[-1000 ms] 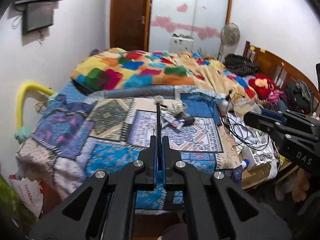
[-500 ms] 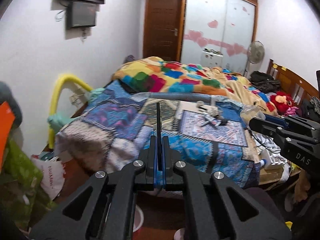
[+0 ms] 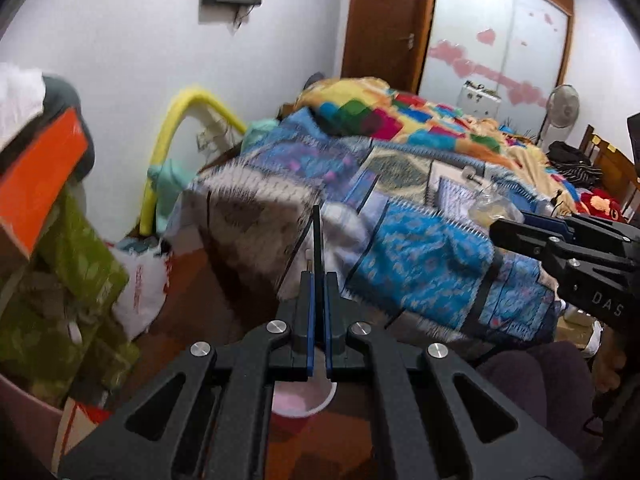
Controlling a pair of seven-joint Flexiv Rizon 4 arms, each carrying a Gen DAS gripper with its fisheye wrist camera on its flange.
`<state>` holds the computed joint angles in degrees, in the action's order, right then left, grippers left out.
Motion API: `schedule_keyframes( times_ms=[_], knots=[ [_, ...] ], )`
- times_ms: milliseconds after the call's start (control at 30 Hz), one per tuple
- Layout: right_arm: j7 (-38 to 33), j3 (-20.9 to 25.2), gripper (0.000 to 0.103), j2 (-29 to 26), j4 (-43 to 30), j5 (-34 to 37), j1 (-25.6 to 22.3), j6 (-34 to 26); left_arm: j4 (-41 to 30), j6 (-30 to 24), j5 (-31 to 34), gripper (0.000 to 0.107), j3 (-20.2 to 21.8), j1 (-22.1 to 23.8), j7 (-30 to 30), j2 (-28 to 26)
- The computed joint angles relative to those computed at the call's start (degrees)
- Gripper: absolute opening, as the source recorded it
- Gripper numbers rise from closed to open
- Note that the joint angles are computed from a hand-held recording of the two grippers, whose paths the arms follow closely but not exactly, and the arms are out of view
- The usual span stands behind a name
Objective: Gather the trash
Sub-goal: 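Carry the card and plastic bag with both tools over the white bin, then open both tools to drop the card and bag into the white bin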
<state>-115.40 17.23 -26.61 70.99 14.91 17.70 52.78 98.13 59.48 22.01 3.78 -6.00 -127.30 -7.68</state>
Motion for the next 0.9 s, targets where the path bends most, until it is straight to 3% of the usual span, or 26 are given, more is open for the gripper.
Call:
schedule_keyframes(
  times_ms=[533,800,900],
  knots=[
    [2.48,-0.66,0.022,-8.19,-1.73,-7.17,7.05,-10.87,9.71,1.83,-13.93,0.002,0.86,3.18,4.88,-5.94],
    [4.20,-1.72,0.022,-15.70,-8.87,-9.63,9.77,-19.17,12.88,2.36,-21.87,0.002,0.46,4.14,7.06,-9.71],
    [5.75,-1.91,0.022,-19.61,-14.18,-9.71,10.42,-25.00,13.48,2.87,-24.81,0.002,0.26,4.55,7.27,-11.42]
  ],
)
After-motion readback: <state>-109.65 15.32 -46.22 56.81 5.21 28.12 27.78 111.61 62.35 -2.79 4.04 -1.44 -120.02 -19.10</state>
